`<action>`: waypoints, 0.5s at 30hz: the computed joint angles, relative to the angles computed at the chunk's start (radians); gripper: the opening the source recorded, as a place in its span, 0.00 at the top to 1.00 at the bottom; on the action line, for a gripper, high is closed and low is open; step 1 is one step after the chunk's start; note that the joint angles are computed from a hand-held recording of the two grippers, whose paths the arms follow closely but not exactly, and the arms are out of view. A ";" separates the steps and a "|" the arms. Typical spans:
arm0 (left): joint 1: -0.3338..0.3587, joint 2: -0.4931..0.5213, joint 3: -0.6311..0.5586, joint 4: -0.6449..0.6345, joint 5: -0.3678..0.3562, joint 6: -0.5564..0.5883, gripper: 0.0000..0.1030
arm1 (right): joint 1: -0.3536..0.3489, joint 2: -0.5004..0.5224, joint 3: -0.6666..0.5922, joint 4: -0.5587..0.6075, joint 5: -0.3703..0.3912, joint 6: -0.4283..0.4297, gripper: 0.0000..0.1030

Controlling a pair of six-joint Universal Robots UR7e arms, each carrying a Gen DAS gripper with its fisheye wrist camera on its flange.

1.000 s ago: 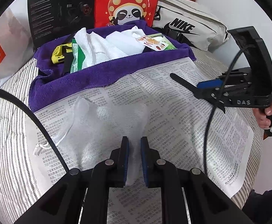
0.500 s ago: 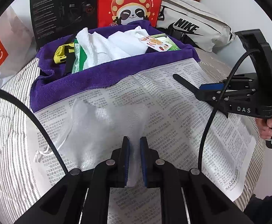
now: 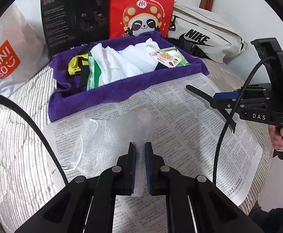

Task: Organize soft objects
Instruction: 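Carry the mesh bag with the left gripper while the right carries the watch band onto the towel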

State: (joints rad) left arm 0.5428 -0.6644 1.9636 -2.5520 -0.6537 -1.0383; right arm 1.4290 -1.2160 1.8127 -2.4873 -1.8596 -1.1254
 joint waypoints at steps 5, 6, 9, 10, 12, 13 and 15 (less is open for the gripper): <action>-0.010 -0.024 0.000 0.044 0.012 -0.027 0.91 | -0.004 -0.007 -0.013 0.019 0.005 0.007 0.81; -0.010 -0.029 0.000 0.048 0.013 -0.029 0.91 | -0.003 -0.008 -0.017 0.026 0.010 0.009 0.81; -0.015 -0.043 -0.002 0.075 0.026 -0.041 0.91 | 0.002 -0.012 -0.026 0.038 0.023 0.016 0.81; -0.016 -0.048 -0.004 0.083 0.029 -0.041 0.91 | 0.005 -0.013 -0.028 0.038 0.025 0.018 0.81; -0.015 -0.056 -0.013 0.106 0.037 -0.042 0.91 | 0.012 -0.011 -0.037 0.045 0.031 0.021 0.81; -0.015 -0.062 -0.017 0.120 0.043 -0.045 0.91 | 0.016 -0.009 -0.042 0.045 0.033 0.024 0.81; -0.013 -0.070 -0.021 0.129 0.052 -0.043 0.91 | 0.025 -0.002 -0.058 0.054 0.039 0.032 0.81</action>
